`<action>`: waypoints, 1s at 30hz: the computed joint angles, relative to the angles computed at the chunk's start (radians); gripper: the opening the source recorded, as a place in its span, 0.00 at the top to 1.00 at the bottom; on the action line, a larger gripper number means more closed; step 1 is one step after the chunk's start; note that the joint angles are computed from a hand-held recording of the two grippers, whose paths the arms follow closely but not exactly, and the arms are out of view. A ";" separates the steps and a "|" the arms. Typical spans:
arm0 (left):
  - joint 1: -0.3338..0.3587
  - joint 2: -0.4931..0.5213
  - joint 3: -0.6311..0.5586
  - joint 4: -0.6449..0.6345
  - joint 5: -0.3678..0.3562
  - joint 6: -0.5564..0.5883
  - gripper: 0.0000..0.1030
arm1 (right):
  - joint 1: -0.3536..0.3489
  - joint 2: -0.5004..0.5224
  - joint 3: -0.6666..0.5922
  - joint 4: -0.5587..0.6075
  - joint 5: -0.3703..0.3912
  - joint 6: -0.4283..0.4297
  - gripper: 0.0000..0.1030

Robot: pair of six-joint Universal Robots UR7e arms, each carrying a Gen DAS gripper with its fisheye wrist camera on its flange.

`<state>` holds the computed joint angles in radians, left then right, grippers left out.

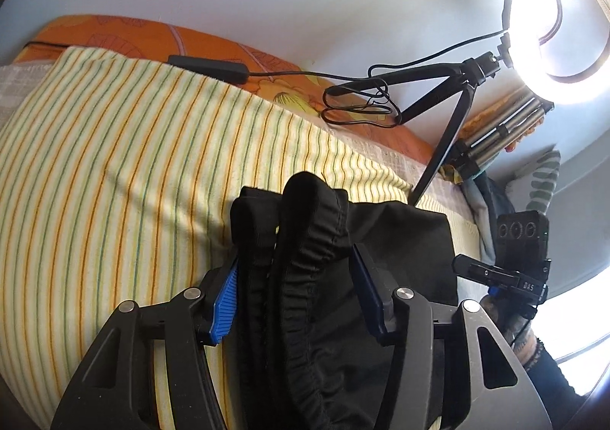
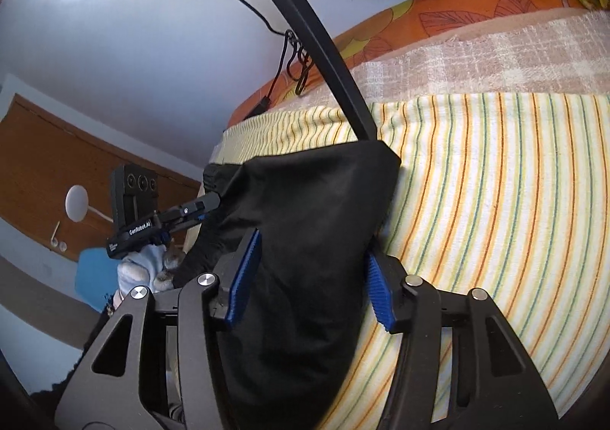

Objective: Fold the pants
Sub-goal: 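Grasp the folded black shorts edge with both grippers side by side, then lift the folded shorts with both grippers and carry them toward the clothes stack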

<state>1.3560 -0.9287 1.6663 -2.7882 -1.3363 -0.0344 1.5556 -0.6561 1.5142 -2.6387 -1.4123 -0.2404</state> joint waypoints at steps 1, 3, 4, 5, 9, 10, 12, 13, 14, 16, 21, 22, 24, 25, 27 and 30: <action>-0.005 0.005 -0.003 -0.001 0.013 0.005 0.50 | 0.009 0.006 -0.003 -0.013 -0.017 0.000 0.46; -0.019 0.013 -0.008 0.005 0.060 0.012 0.70 | 0.026 0.011 -0.009 -0.025 -0.053 -0.005 0.46; -0.024 0.017 -0.008 0.003 0.087 0.012 0.79 | 0.034 0.014 -0.012 -0.026 -0.072 -0.006 0.48; -0.025 0.016 -0.002 -0.010 0.093 0.016 0.82 | 0.042 0.017 -0.017 -0.024 -0.094 -0.004 0.57; -0.024 -0.002 0.032 -0.062 0.071 0.026 0.86 | 0.061 0.019 -0.016 -0.029 -0.159 -0.019 0.86; -0.027 -0.005 0.039 -0.072 0.075 0.032 0.86 | 0.065 0.011 -0.007 -0.040 -0.161 -0.029 0.87; -0.036 -0.014 0.058 -0.100 0.081 0.036 0.86 | 0.074 -0.005 0.011 -0.060 -0.159 -0.044 0.89; -0.039 -0.021 0.070 -0.117 0.082 0.037 0.87 | 0.083 -0.014 0.024 -0.075 -0.162 -0.057 0.89; -0.045 -0.032 0.089 -0.146 0.079 0.037 0.87 | 0.091 -0.027 0.037 -0.088 -0.165 -0.072 0.89; -0.057 -0.050 0.116 -0.179 0.077 0.037 0.87 | 0.101 -0.053 0.061 -0.107 -0.167 -0.100 0.89; -0.120 -0.121 0.214 -0.275 0.098 0.076 0.87 | 0.122 -0.130 0.136 -0.167 -0.155 -0.129 0.90; -0.134 -0.135 0.234 -0.292 0.101 0.081 0.87 | 0.125 -0.145 0.150 -0.176 -0.150 -0.131 0.91; -0.156 -0.154 0.262 -0.316 0.098 0.082 0.88 | 0.131 -0.182 0.181 -0.193 -0.139 -0.140 0.93; -0.170 -0.163 0.273 -0.322 0.097 0.079 0.88 | 0.133 -0.200 0.195 -0.200 -0.137 -0.147 0.93; -0.201 -0.181 0.300 -0.339 0.106 0.089 0.88 | 0.138 -0.242 0.227 -0.216 -0.126 -0.156 0.94; -0.237 -0.183 0.316 -0.370 0.103 0.084 0.88 | 0.152 -0.290 0.265 -0.246 -0.124 -0.157 0.94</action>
